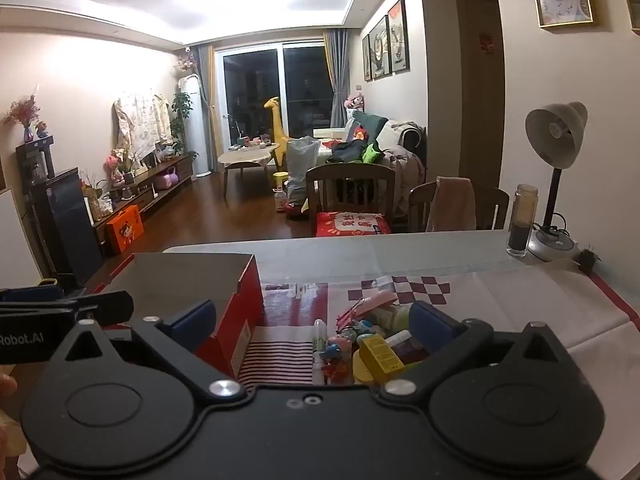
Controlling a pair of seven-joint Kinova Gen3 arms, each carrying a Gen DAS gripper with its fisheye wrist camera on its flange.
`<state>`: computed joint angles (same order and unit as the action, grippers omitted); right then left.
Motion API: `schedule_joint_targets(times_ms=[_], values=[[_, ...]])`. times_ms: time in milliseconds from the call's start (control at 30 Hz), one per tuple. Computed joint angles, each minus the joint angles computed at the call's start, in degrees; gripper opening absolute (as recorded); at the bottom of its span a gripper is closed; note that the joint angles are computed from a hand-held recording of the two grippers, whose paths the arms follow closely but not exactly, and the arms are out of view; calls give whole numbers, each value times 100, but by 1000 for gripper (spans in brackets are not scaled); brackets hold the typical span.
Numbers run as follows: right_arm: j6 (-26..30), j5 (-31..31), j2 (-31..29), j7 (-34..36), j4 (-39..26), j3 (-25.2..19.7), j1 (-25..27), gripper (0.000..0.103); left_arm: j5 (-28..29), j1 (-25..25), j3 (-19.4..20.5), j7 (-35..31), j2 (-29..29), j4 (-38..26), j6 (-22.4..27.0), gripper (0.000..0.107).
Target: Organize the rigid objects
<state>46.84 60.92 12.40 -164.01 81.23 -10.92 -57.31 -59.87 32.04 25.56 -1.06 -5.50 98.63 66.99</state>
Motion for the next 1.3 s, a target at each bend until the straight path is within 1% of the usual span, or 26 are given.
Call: schedule_joint_targets(times_ms=[33,133,200,233,267,300,367,500,567,767,1000,1167,1300], values=[[-13,24,-10,-32,20,4,-6,103,74,10,-79,-76,-64,40,-171,101],[3,25,-21,-54,37,-13,-14,103,154,-86,-100,-135,-116,112,-399,101],[25,32,-39,-88,59,-29,-36,103,141,-159,3,-93,-107,160,-428,101],[88,-58,10,-58,-25,-42,31,103,212,-209,-6,-176,-156,187,-525,101],[102,-54,2,-66,-20,-17,-8,103,337,-177,-121,-353,-298,197,-568,101],[97,-50,-2,-130,8,12,-35,103,389,-218,-152,-436,-347,238,-670,101],[58,-90,73,-100,-56,23,20,103,461,-402,-6,-536,-302,150,-728,101],[110,-43,45,-87,-22,33,-37,103,597,-566,27,-585,-351,162,-953,101],[312,-115,22,-7,-156,-5,-80,103,536,-638,124,-510,-354,188,-967,101],[363,-69,11,-19,-160,-21,-105,103,532,-735,194,-452,-407,242,-1121,101],[447,-45,-21,-38,-152,-34,-107,103,405,-776,340,-381,-358,212,-1060,101],[503,-37,-140,-24,-64,-104,-50,103,487,-753,274,-364,-391,259,-1258,101],[503,-48,-180,-16,-8,-148,13,103,459,-749,311,-322,-366,247,-1225,101]])
